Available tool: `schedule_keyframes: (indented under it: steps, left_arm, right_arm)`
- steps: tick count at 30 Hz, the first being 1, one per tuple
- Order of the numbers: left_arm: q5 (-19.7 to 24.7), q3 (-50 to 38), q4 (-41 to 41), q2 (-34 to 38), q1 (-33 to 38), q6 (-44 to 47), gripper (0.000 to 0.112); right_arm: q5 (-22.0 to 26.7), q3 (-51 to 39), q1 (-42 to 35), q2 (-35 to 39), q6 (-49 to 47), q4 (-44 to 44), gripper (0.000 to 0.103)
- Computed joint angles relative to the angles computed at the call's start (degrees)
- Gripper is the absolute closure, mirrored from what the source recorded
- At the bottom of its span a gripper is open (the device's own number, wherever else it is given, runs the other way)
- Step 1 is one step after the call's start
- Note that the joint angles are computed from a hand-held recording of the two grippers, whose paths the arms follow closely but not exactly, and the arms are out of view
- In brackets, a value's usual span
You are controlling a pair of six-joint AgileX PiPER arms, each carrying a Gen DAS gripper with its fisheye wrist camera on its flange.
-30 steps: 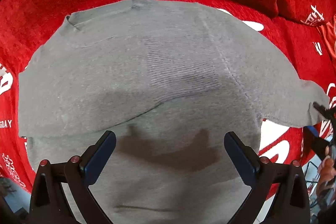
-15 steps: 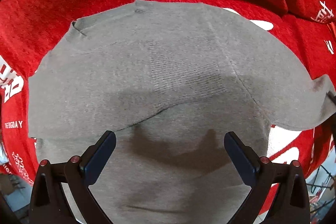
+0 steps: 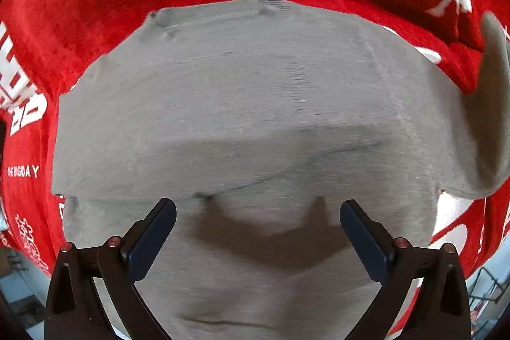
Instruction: Fold small clothes
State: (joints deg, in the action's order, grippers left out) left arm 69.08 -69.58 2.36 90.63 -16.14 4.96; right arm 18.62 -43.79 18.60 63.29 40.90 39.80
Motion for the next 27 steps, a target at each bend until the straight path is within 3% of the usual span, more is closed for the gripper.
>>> schedule_keyframes:
  steps: [5, 11, 13, 15, 16, 17, 21, 25, 27]
  left_arm:
    - [-3.0, -0.1, -0.5, 1.0, 8.2, 4.4, 0.009]
    - [-4.6, -4.0, -1.7, 4.4, 21.1, 12.5, 0.009]
    - [-4.7, -5.3, -1.4, 6.0, 23.7, 14.2, 0.009]
    - [-4.4, -7.5, -1.5, 7.8, 26.6, 16.2, 0.009]
    - [-3.7, -9.2, -1.9, 9.0, 27.8, 17.0, 0.009]
    - [-3.5, -10.1, -2.3, 9.6, 28.9, 17.7, 0.009]
    - [-3.4, -11.5, -3.0, 11.1, 31.3, 18.9, 0.009]
    - [-2.2, -13.6, -5.1, 12.1, 33.2, 19.9, 0.009]
    - [-1.0, -15.0, -6.5, 12.5, 34.5, 20.7, 0.009]
  right_arm:
    - [0.9, -16.1, 11.4, 20.3, 1.8, -6.4, 0.096]
    - [16.6, -35.7, 18.8, 41.7, 12.0, -16.8, 0.092]
    - [17.1, -36.0, 19.7, 42.9, 15.3, -17.3, 0.089]
    - [13.0, -32.1, 20.0, 40.2, 18.1, -16.6, 0.071]
    - [12.1, -31.1, 20.2, 39.0, 20.4, -18.0, 0.055]
    - [11.6, -30.1, 20.5, 37.6, 24.5, -21.5, 0.049]
    - [15.6, -31.4, 19.6, 36.4, 38.7, -34.5, 0.049]
    - [11.4, -29.1, 17.0, 37.7, 44.7, -33.8, 0.05]
    - [10.5, -30.2, 16.4, 39.2, 44.0, -33.0, 0.077]
